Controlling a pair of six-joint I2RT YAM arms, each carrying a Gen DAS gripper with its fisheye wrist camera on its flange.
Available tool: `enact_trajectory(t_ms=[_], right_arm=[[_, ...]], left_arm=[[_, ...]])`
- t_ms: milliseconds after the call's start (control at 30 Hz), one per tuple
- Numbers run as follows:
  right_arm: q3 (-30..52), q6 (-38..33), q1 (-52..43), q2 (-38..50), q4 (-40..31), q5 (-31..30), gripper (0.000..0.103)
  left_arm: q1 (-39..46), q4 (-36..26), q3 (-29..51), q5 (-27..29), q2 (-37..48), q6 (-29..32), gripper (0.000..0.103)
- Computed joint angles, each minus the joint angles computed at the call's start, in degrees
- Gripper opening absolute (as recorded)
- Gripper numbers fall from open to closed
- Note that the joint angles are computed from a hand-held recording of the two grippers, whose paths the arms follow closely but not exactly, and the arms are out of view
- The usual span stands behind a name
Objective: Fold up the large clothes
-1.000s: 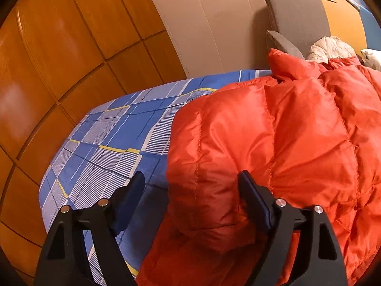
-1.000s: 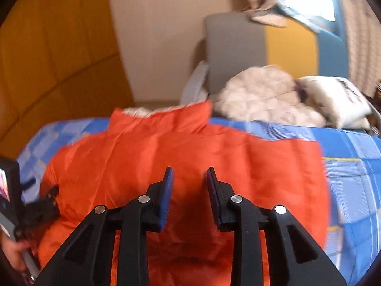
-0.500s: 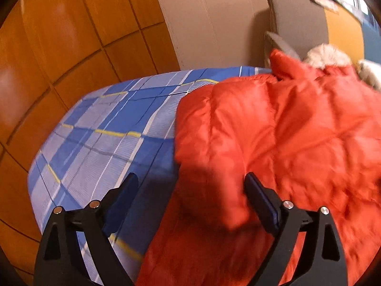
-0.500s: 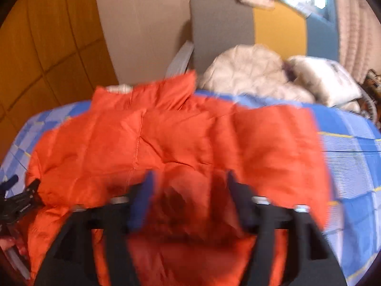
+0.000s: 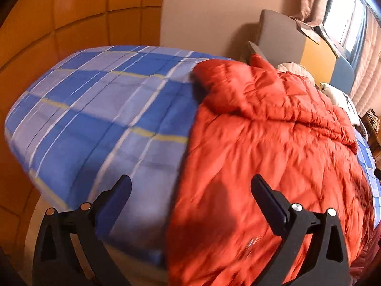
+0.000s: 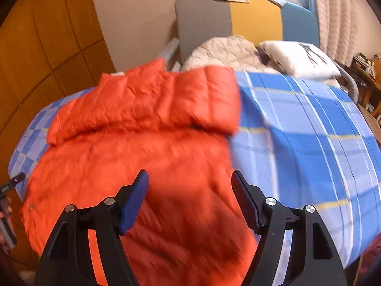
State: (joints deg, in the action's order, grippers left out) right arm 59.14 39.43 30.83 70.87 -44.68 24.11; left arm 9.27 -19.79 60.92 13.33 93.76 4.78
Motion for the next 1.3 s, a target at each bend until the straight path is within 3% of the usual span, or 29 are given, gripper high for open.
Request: enact_trajectory(t_ms=[100, 200, 367, 500, 767, 967, 1300], right_arm=[[-4.7, 2.7, 0.8, -5.9, -2.8, -0.5, 0.071], [-8.4, 5.0, 1.3, -10.7, -4.5, -1.9, 0.071], [-15.2, 9.9, 1.5, -19.3, -4.6, -6.6, 0.071], [-19.9, 12.1, 0.4, -25.6, -3.9, -10.5, 0.071], [-27.3, 16.2, 2.8, -32.8, 0.4, -15.3, 0.068], [-28.8, 18.1, 6.2, -34.2, 3.2, -15.0, 0.064], [-29.7, 17.1, 6.8, -36.0, 3.3, -17.2, 0.064]], left_arm=[[4.2, -1.3, -2.8, 4.3, -1.9, 0.2, 0.097], [9.4, -4.5, -3.3, 12.9, -0.8, 0.7, 0.093], [13.2, -11.1, -2.6, 22.0, 2.2, 3.5, 0.071], [14.2, -13.2, -4.1, 27.4, 3.1, 5.8, 0.068], [10.3, -13.6, -5.4, 24.9, 3.4, 8.4, 0.063], [11.6, -18.2, -3.7, 28.6, 6.8, 11.0, 0.064], [11.6, -19.7, -6.4, 26.1, 5.6, 18.4, 0.064]])
